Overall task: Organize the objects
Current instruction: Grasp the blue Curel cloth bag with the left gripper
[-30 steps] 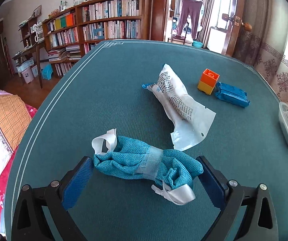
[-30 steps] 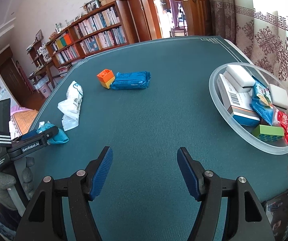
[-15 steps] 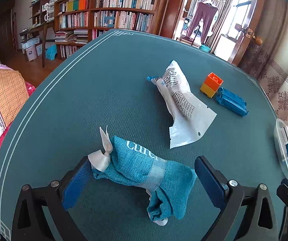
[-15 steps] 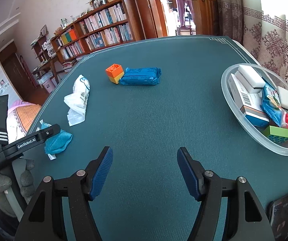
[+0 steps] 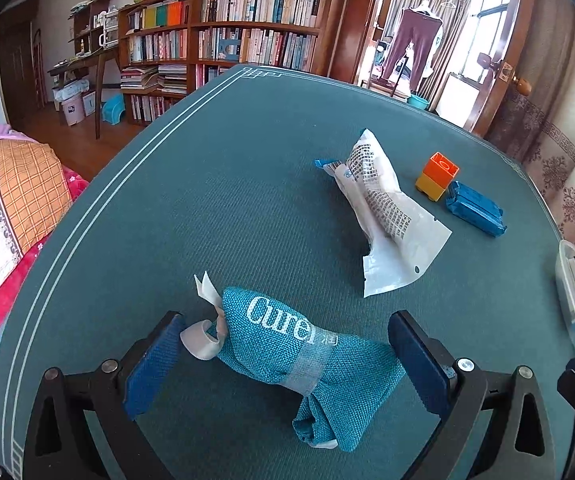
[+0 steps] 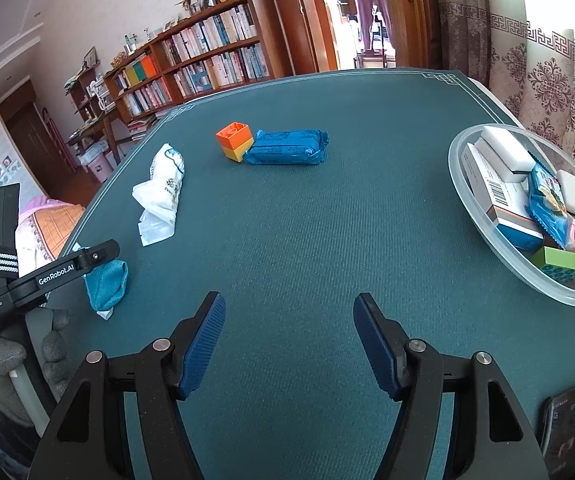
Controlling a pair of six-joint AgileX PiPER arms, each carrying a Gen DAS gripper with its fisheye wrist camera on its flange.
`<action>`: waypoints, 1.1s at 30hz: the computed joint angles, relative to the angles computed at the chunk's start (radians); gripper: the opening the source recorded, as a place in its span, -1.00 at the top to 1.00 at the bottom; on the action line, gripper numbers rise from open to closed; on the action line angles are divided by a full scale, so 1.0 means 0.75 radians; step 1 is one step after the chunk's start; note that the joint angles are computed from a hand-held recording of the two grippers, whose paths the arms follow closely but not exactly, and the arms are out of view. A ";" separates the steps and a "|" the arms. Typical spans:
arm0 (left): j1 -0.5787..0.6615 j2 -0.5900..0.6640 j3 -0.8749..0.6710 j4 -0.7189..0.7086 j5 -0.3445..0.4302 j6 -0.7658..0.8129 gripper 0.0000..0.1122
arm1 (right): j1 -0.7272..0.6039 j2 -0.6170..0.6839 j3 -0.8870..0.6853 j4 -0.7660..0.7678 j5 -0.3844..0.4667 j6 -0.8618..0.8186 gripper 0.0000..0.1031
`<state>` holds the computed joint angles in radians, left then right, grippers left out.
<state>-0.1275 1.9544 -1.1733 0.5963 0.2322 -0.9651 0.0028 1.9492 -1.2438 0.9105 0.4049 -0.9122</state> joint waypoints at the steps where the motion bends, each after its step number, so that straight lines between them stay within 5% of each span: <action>1: -0.005 -0.010 0.012 0.042 -0.008 -0.046 -0.83 | -0.003 0.000 0.002 0.012 0.003 -0.014 -0.32; 6: -0.015 -0.059 0.064 0.267 -0.035 -0.278 -0.83 | -0.028 0.008 -0.002 0.050 0.026 -0.053 -0.32; 21: -0.059 0.068 -0.107 -0.151 0.112 -0.033 -0.80 | -0.059 0.024 0.006 0.129 0.046 -0.136 -0.32; 27: -0.088 0.120 -0.136 0.146 0.150 -0.233 -0.40 | -0.041 0.033 0.015 0.101 0.031 -0.126 -0.32; 33: -0.070 0.065 -0.027 0.351 0.022 -0.314 -0.09 | 0.008 0.058 -0.037 -0.046 0.014 0.000 -0.32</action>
<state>-0.1804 2.0034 -1.1936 0.8595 0.2488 -1.2008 0.0091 1.9928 -1.2719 0.8757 0.4154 -0.9121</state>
